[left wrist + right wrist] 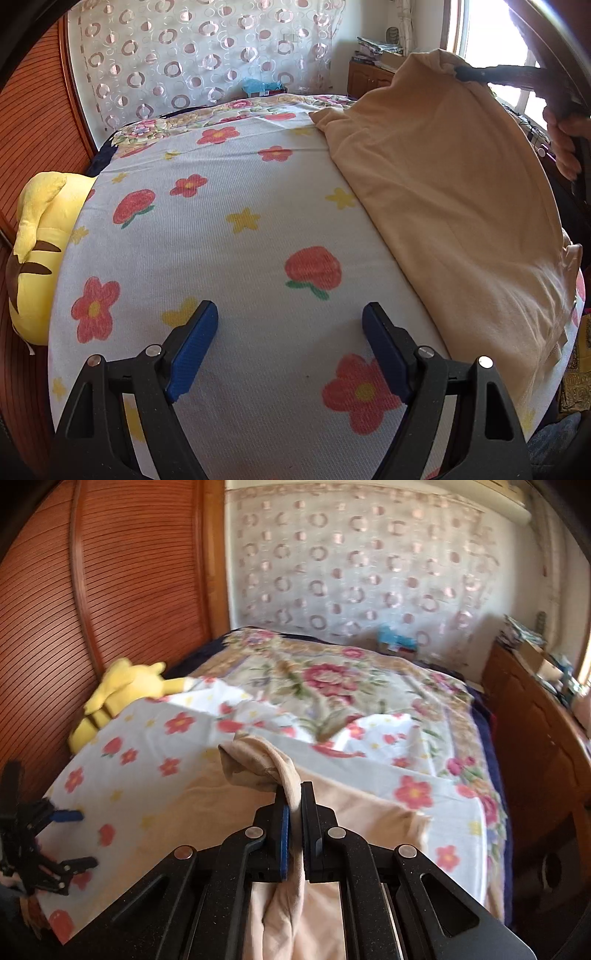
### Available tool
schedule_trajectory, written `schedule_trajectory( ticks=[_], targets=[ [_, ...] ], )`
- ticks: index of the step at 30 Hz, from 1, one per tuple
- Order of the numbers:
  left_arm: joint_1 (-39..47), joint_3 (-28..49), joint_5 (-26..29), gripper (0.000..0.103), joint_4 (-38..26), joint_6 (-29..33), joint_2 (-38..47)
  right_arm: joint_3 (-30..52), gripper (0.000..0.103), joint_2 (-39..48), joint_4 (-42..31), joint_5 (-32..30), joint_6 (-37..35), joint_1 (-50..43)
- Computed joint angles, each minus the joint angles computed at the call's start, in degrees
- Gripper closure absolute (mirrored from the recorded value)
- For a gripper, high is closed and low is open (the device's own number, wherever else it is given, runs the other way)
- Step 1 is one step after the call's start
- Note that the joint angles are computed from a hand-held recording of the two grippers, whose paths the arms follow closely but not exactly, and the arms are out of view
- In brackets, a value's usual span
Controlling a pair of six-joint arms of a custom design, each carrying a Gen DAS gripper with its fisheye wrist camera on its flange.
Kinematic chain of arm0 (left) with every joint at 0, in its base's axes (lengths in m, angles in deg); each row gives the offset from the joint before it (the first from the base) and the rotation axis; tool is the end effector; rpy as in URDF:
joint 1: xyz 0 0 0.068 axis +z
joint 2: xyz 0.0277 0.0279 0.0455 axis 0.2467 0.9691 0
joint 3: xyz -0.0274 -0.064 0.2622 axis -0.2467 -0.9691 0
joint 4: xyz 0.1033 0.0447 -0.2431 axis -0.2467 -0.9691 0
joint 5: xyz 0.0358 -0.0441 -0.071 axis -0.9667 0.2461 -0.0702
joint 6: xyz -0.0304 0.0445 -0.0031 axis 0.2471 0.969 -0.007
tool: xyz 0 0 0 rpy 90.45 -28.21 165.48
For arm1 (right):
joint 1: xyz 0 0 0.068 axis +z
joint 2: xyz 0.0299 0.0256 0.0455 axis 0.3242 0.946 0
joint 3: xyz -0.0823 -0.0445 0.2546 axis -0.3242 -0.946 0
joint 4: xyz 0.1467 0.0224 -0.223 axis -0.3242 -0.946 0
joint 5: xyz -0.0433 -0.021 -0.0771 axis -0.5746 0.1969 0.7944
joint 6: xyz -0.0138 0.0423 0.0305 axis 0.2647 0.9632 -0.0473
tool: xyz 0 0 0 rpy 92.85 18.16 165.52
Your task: Fold small clothes
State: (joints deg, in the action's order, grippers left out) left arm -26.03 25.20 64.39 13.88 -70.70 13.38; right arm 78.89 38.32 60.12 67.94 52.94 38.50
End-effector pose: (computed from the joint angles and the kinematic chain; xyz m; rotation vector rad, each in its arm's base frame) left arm 0.2079 -0.1565 0.0591 -0.1068 2.4725 0.0111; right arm 0.4235 0.1621 0.1966 -0.8830 2.1105 0.3680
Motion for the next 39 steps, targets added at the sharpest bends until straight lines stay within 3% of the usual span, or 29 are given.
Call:
schedule_trajectory(
  ticks=[7, 10, 12, 19, 24, 33, 39],
  targets=[
    [0.0, 0.0, 0.0, 0.022, 0.0, 0.0, 0.0, 5.2, 0.098, 7.5, 0.6, 9.5, 6.7, -2.1],
    [0.0, 0.1, 0.0, 0.022, 0.0, 0.0, 0.0, 6.4, 0.088, 9.4, -0.4, 12.9, 7.7, -1.5],
    [0.0, 0.1, 0.0, 0.022, 0.0, 0.0, 0.0, 5.5, 0.084, 8.9, 0.3, 12.1, 8.8, -1.5],
    [0.1, -0.4, 0.1, 0.022, 0.4, -0.3, -0.5, -9.0, 0.083, -0.2, 5.9, 3.4, 4.5, -5.4],
    [-4.3, -2.0, -4.3, 0.022, 0.5, -3.1, -5.1, -28.2, 0.083, -12.0, 12.1, -2.4, -2.5, -9.5],
    [-13.8, 1.3, -10.0, 0.022, -1.3, -6.7, -7.5, -42.6, 0.083, -21.0, 9.2, -12.2, -11.8, -19.6],
    [-16.6, 5.4, -11.4, 0.022, -2.6, -7.3, -2.9, -47.0, 0.083, -26.3, 9.0, -7.2, -14.3, -19.6]
  ],
)
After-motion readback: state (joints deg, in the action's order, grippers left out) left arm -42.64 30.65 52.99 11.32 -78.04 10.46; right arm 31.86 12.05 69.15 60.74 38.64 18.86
